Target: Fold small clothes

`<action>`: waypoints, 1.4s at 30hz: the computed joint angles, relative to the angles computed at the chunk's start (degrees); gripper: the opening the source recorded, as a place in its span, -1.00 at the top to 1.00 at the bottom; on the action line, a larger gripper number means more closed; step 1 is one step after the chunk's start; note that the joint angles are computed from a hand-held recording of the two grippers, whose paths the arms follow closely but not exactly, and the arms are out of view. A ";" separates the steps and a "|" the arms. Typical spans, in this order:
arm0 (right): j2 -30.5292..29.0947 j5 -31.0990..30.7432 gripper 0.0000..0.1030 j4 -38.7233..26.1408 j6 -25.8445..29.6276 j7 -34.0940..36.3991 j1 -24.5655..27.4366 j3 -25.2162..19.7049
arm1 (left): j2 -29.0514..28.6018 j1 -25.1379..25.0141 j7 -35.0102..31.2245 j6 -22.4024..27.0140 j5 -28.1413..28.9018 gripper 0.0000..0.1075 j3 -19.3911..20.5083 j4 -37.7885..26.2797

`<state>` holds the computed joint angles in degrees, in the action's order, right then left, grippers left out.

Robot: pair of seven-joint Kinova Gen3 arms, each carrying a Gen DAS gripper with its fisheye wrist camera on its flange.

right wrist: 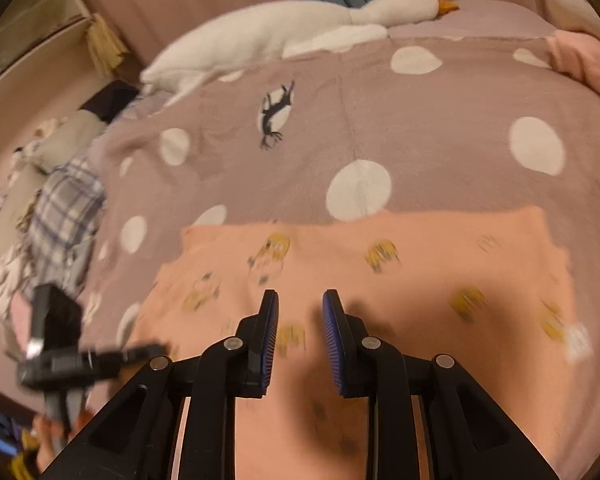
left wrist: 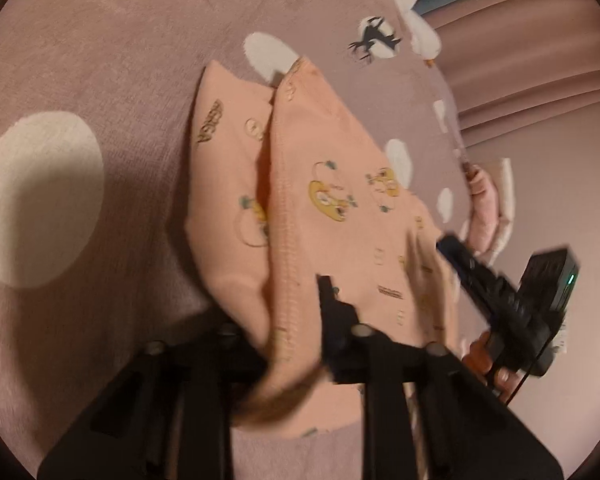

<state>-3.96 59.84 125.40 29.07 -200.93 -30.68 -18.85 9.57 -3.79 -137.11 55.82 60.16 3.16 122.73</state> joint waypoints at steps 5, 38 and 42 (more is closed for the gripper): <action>9.53 -8.39 0.83 -7.87 4.51 10.70 0.34 0.36 | -0.42 0.74 -0.50 -2.01 -0.40 0.71 0.28 0.25; -22.43 -5.81 0.84 15.51 1.43 -16.77 0.52 -9.39 | -9.45 22.67 33.44 -12.37 -28.69 0.73 10.46 -15.65; -27.54 -10.29 0.83 18.39 0.58 -15.64 3.37 -9.58 | -3.21 28.37 38.52 -9.87 -32.89 0.40 12.70 -20.35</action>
